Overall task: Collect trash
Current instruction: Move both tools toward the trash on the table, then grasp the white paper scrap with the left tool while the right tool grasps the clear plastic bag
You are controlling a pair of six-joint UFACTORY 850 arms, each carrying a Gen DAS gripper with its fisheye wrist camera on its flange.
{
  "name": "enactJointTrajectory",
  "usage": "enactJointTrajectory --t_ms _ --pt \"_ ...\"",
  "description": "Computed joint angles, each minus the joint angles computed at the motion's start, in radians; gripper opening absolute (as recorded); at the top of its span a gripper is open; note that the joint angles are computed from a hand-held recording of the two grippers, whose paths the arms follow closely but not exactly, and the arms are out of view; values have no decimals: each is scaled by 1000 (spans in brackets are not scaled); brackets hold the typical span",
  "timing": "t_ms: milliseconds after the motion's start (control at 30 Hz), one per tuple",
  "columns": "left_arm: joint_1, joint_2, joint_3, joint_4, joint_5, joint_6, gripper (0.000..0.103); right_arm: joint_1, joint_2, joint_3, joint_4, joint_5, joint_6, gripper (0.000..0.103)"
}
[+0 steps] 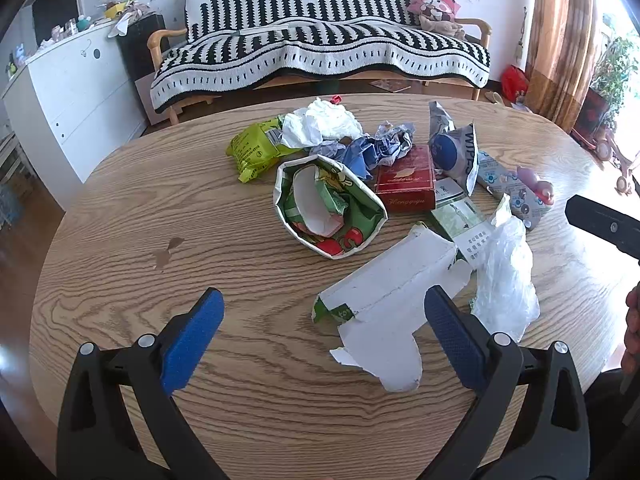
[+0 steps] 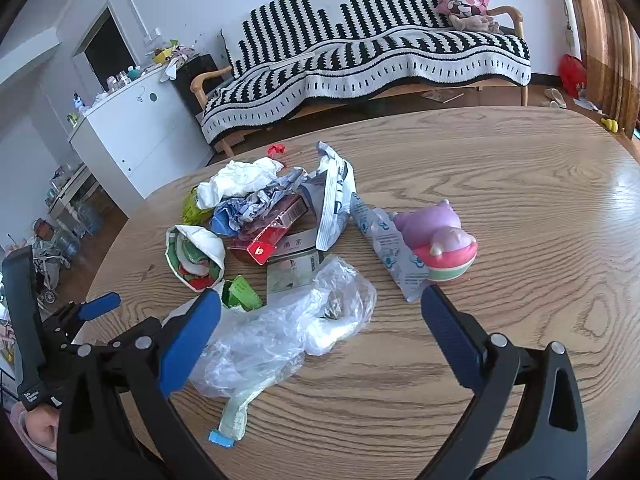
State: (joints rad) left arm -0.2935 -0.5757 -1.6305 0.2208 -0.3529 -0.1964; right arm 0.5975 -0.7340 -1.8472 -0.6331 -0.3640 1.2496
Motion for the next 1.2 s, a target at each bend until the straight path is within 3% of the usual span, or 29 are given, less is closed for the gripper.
enactJointTrajectory --t_ms 133,267,400,500,567,633,733,833,967,1000,1033,1067,1100,1133,1167,1200 --pt "1 1 2 -20 6 11 98 2 -9 -12 12 -13 7 97" --pt "-1 0 2 4 7 -6 98 12 -43 -68 -20 -126 128 97" --pt "-6 -4 3 33 7 -3 98 12 -104 -166 81 -271 187 97" --pt "-6 -24 -22 -70 -16 177 98 8 -144 -225 197 -323 168 97" --pt "-12 -38 -39 -62 -37 238 98 11 -165 -254 230 -337 163 97" --pt "-18 -39 -31 -44 -21 256 98 22 -190 -298 237 -375 153 97" --pt "-18 -30 -12 -177 27 400 98 36 -235 -376 248 -424 117 97" --pt "-25 -40 -25 -147 35 395 97 31 -240 -380 272 -401 130 97" --pt "-10 -94 -124 -196 -88 446 95 19 -247 -378 326 -354 148 96" --pt "-7 -114 -153 -183 -117 437 86 14 -260 -396 351 -353 131 93" --pt "-5 -136 -184 -177 -150 433 70 10 -261 -396 370 -345 120 88" --pt "2 -165 -224 -212 -195 458 62 6 -260 -389 386 -327 111 82" --pt "9 -183 -249 -240 -232 473 53 6 -251 -374 369 -307 123 63" --pt "11 -190 -257 -247 -235 474 50 3 -247 -367 394 -298 98 35" --pt "13 -186 -251 -263 -227 490 47 0 -237 -347 419 -273 75 35" --pt "15 -175 -235 -286 -206 507 36 0 -218 -313 423 -240 76 33"
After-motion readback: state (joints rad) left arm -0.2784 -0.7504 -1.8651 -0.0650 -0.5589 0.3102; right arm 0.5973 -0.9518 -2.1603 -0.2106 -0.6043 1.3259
